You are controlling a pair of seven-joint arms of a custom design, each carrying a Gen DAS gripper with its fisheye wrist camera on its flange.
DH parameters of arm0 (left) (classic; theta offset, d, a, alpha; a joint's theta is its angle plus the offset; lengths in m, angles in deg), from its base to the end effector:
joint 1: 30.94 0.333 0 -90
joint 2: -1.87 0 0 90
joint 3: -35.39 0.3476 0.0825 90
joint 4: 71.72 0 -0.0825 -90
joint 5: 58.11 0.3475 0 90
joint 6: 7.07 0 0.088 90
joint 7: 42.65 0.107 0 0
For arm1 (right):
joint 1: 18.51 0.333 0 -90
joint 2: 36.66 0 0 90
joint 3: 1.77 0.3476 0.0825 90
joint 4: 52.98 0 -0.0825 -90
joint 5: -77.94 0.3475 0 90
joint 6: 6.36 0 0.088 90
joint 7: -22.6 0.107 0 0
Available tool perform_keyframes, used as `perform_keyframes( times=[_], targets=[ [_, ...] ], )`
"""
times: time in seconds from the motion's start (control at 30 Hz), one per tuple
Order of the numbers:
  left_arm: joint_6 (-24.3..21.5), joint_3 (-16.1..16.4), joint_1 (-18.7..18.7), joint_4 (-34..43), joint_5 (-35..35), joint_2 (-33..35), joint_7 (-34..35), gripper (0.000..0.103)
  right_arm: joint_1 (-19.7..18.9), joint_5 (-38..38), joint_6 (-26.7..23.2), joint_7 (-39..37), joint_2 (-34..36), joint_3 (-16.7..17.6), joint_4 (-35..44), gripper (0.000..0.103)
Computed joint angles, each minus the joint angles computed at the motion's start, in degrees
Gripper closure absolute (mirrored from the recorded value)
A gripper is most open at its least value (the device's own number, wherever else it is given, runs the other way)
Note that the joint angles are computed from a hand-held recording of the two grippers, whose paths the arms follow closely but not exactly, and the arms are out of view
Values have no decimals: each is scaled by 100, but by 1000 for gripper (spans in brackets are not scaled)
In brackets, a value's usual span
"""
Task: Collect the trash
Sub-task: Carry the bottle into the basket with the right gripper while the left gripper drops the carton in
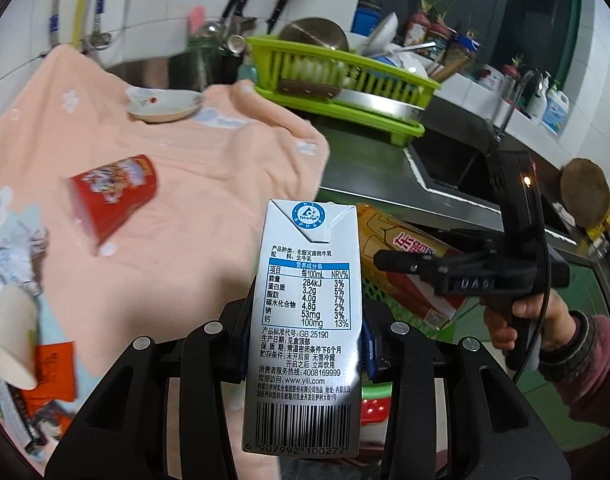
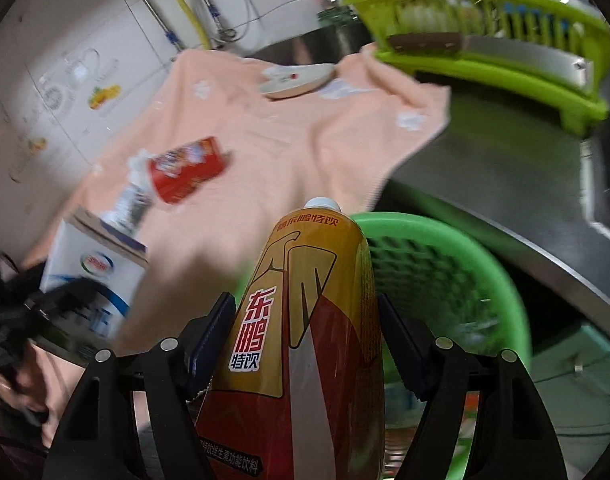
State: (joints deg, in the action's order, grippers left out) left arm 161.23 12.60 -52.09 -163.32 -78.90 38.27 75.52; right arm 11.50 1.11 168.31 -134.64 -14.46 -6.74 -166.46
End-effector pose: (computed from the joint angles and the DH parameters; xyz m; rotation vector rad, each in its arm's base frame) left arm 0.5857 -0.4351 0.4074 -1.0922 2.5694 -1.1827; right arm 0.5112 0.3276 0.3613 -1.5204 1.8740 -0.3806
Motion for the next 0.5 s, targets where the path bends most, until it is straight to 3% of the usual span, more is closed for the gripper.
perform_keyframes(
  times=[0.17, 0.3, 0.5],
  targets=[
    [-325, 121, -280, 522, 146, 345, -245, 63, 66, -320, -633, 237, -160, 37, -302, 33],
    [-457, 119, -414, 821, 187, 572, -339, 63, -114, -785, -777, 731, -261, 190, -489, 33],
    [-637, 211, -610, 1149, 309, 784, -501, 62, -302, -982, -1122, 838, -432, 458, -644, 33]
  ],
)
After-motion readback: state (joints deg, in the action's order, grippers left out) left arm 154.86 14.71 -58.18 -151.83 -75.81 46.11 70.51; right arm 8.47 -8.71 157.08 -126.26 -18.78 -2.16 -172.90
